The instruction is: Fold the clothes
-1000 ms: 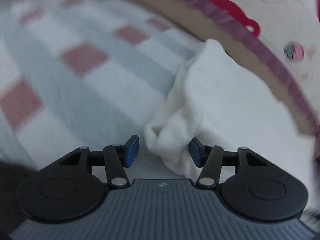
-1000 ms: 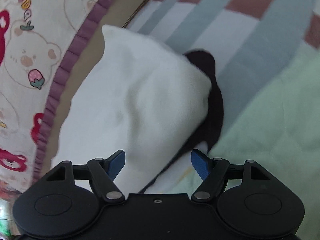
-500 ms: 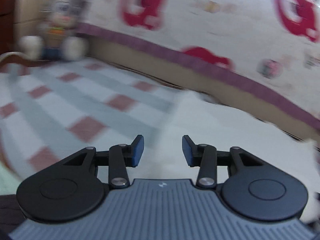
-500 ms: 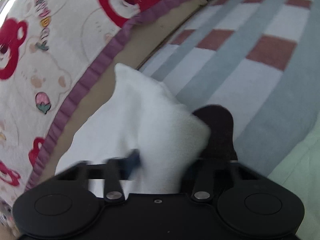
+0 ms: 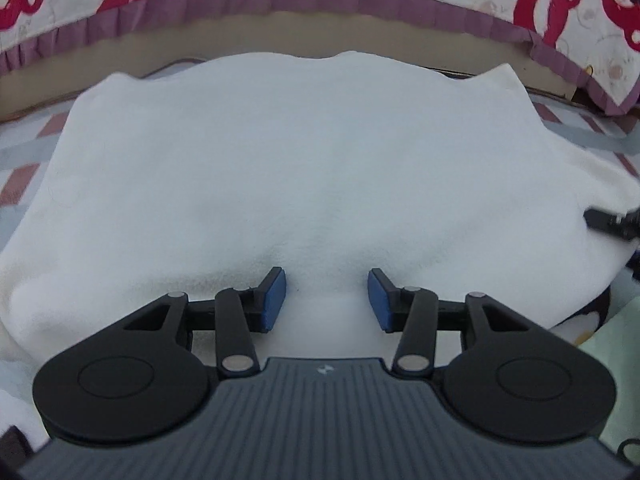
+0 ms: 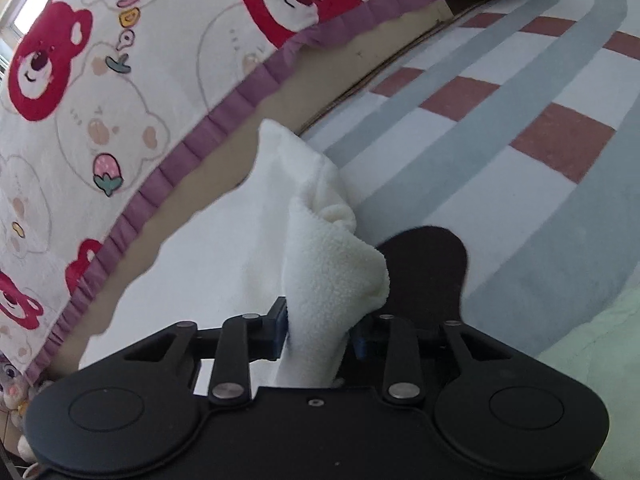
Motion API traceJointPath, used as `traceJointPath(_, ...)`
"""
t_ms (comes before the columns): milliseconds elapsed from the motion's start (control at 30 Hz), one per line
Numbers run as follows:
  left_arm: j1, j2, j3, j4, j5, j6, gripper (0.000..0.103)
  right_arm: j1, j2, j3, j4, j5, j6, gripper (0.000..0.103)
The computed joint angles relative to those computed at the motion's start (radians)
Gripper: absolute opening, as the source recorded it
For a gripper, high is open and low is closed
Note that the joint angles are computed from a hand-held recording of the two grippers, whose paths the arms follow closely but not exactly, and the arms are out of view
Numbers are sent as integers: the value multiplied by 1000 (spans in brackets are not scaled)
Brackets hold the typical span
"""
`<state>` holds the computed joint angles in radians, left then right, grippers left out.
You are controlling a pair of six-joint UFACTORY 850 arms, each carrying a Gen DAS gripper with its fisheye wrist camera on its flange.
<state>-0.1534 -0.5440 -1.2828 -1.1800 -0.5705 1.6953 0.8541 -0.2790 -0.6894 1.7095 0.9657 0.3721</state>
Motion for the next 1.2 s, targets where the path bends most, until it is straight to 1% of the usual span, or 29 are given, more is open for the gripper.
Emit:
traceJointPath(33, 2, -6, -8, 7, -9, -19, 45, 0, -3, 4, -5, -11, 21, 45)
traceJointPath(67, 3, -11, -16, 14, -18, -38, 45, -1, -6, 7, -10, -23, 41, 52)
traceJointPath(100, 3, -12, -16, 12, -21, -41, 45, -2, -11, 12, -25, -25, 72, 53)
traceJointPath(167, -3, -1, -1, 2, -11, -17, 45, -6, -29, 23, -82, 0, 163, 53)
traceJointPath(233, -2, 3, 12, -11, -7, 11, 45, -25, -40, 25, -127, 12, 196, 53)
traceJointPath(300, 1, 9, 17, -3, -15, -2, 46, -52, -38, 23, -156, 3, 204, 53)
traceJointPath(333, 4, 10, 18, 1, -21, -12, 46, -66, -27, 24, -164, -14, 206, 53)
traceJointPath(367, 8, 10, 18, 3, -29, -20, 46, -83, -11, 24, -164, -39, 195, 46)
traceJointPath(400, 10, 10, 18, 2, -35, -23, 46, -93, 2, 17, -152, -53, 155, 39)
traceJointPath(433, 11, 7, 18, -2, -38, -18, 46, -94, 13, 1, -122, -47, 73, 37)
traceJointPath(500, 12, 8, 21, -9, -36, -3, 46, -94, 31, -33, -68, -30, -88, 35)
traceJointPath(567, 5, 17, 32, -10, -14, 9, 46, -86, 43, -78, -35, 8, -237, 33)
traceJointPath(600, -2, 26, 42, -13, 7, 21, 46, -82, 50, -95, -37, 26, -284, 33)
traceJointPath(667, -9, 35, 51, -14, 26, 28, 46, -77, 63, -132, -71, 59, -360, 33)
traceJointPath(767, 12, 20, 15, 29, -30, -60, 46, -80, 54, -220, -107, 75, -518, 32)
traceJointPath(833, 38, 11, -20, 46, -76, -127, 46, -79, 17, -315, -82, 101, -701, 32)
traceJointPath(867, 54, 19, -21, 15, -64, -120, 46, -78, -4, -362, -73, 108, -791, 32)
traceJointPath(967, 100, 46, -12, -111, 12, -44, 48, -80, -64, -476, -86, 85, -993, 32)
traceJointPath(1033, 127, 29, -47, -89, 51, -88, 48, -83, -102, -537, -103, 55, -1093, 32)
traceJointPath(1067, 141, 9, -76, -45, 46, -152, 48, -86, -119, -561, -109, 33, -1119, 32)
traceJointPath(1100, 154, -16, -110, 8, 24, -230, 48, -90, -137, -584, -114, 12, -1140, 32)
traceJointPath(1200, 187, -93, -207, 118, -71, -400, 48, -101, -197, -651, -95, -48, -1235, 32)
